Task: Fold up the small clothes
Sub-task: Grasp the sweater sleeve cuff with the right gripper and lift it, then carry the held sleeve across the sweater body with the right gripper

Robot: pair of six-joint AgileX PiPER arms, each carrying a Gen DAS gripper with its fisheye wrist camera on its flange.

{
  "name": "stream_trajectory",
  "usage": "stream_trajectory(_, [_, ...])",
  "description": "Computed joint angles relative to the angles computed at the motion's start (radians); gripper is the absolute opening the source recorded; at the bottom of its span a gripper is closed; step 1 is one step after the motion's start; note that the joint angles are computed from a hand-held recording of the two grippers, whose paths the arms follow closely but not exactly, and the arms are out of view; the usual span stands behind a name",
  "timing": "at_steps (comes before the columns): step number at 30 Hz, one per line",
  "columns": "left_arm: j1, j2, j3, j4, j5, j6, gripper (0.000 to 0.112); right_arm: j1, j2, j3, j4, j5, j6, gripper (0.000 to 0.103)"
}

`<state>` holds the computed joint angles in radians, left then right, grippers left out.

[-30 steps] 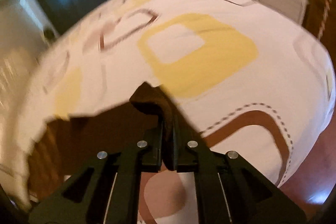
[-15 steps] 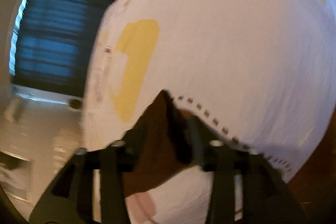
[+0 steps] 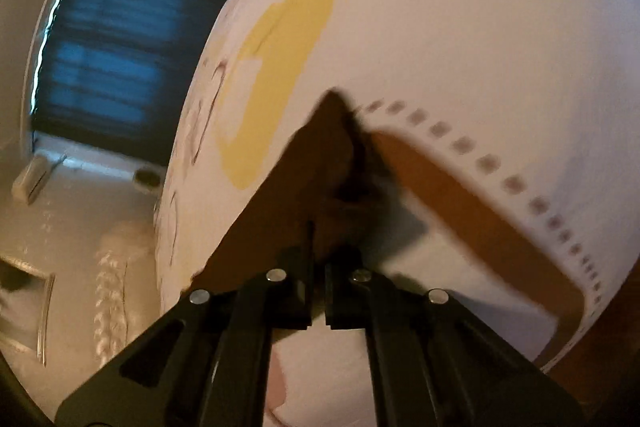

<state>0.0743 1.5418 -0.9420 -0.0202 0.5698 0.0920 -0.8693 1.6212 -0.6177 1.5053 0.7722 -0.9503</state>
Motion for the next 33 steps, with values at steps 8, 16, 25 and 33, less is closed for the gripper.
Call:
stream_trajectory(8, [0.136,-0.004,-0.018,-0.086,-0.002,0.159,0.098,0.058,-0.145,0.109,0.185,-0.015,-0.046,0.003])
stream_trajectory(16, [0.298,-0.033,-0.026,-0.226,0.015,0.415,0.098,0.479,-0.363,-0.104,-0.022,-0.207,0.292,0.003])
stream_trajectory(25, [0.512,-0.040,-0.054,-0.430,0.081,0.740,0.098,1.203,-0.076,-0.645,-0.857,-0.462,1.099,0.003])
stream_trajectory(33, [0.663,0.004,-0.080,-0.564,0.163,0.919,0.098,1.541,0.452,-1.333,-1.255,-0.235,1.479,0.003])
